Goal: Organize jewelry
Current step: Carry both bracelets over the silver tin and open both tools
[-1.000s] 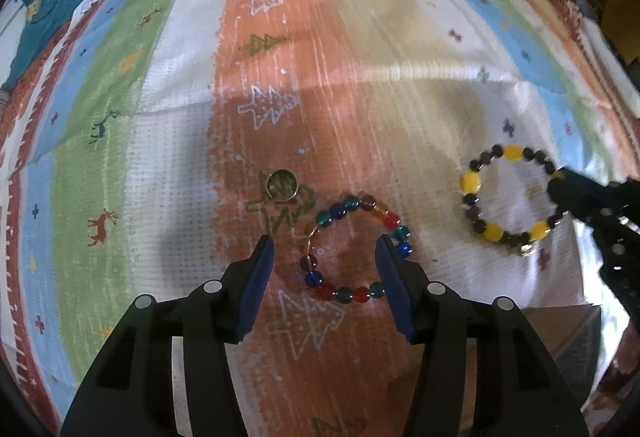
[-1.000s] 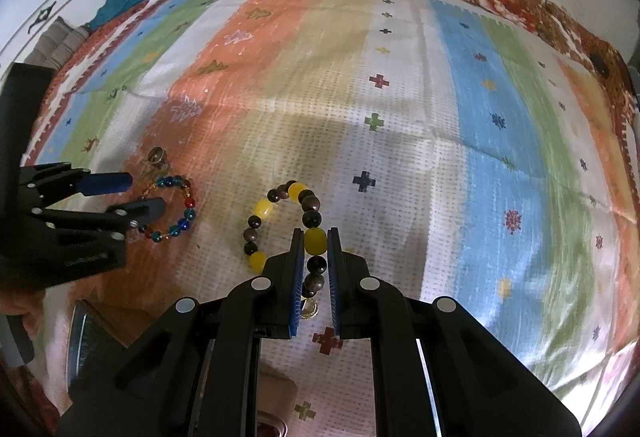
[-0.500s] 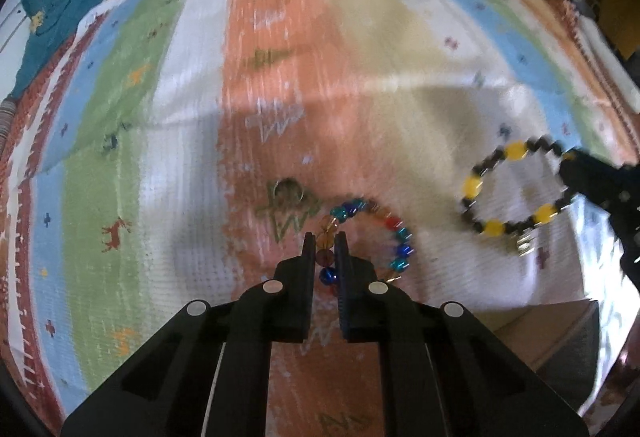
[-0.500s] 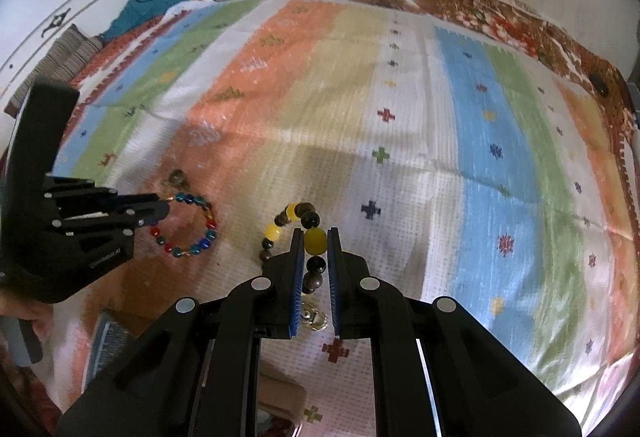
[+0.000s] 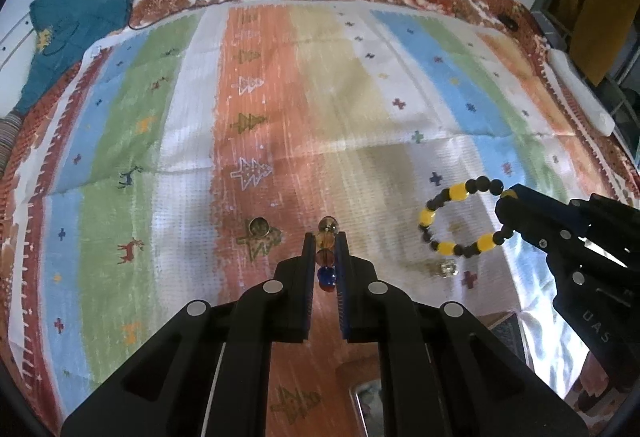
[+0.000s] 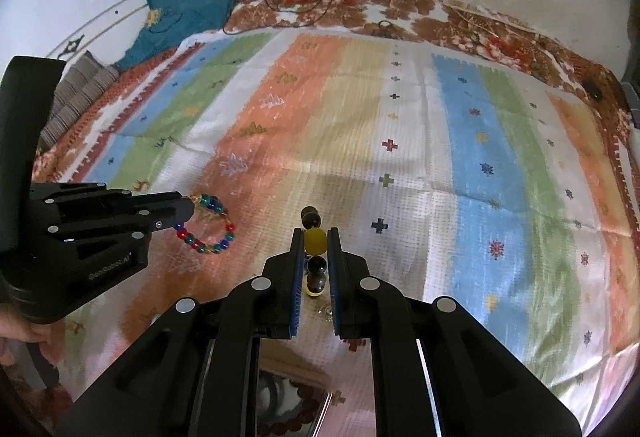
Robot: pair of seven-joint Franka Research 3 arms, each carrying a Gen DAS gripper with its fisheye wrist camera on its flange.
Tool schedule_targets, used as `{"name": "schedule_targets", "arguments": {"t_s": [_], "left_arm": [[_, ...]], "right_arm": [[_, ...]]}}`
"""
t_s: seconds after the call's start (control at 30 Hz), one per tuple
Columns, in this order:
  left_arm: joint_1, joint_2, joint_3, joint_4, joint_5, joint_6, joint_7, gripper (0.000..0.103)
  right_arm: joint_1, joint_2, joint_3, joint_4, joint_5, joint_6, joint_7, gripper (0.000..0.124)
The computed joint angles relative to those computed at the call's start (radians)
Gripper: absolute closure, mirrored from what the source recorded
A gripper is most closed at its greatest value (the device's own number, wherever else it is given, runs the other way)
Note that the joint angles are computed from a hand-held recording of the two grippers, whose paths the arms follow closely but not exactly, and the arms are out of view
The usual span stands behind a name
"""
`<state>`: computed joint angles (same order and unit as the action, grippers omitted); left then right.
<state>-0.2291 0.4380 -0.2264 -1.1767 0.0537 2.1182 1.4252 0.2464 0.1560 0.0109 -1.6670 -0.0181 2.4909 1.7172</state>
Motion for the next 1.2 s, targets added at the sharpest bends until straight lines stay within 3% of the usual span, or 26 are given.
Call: {"name": "schedule_targets", "arguments": {"t_s": [0.6, 0.93, 1.2], "left_arm": [[0.031, -0.269, -0.024, -0.288, -0.125, 0.152, 0.089, 0.094], [0.017, -0.354, -0.018, -0.375, -0.186, 0.180, 0.141, 0.094], [0.006, -0.383, -0.011, -0.412, -0.200, 0.177, 0.162, 0.094]], "right_arm": [[-0.013, -0.178, 0.033, -0.182, -0.021, 0.058, 0.024, 0.112], [-0.015, -0.251, 0.053, -0.256, 0.033, 0.095, -0.032, 0.112], [-0.014, -0.288, 0.063, -0.290, 0.075, 0.076, -0.045, 0.112]]}}
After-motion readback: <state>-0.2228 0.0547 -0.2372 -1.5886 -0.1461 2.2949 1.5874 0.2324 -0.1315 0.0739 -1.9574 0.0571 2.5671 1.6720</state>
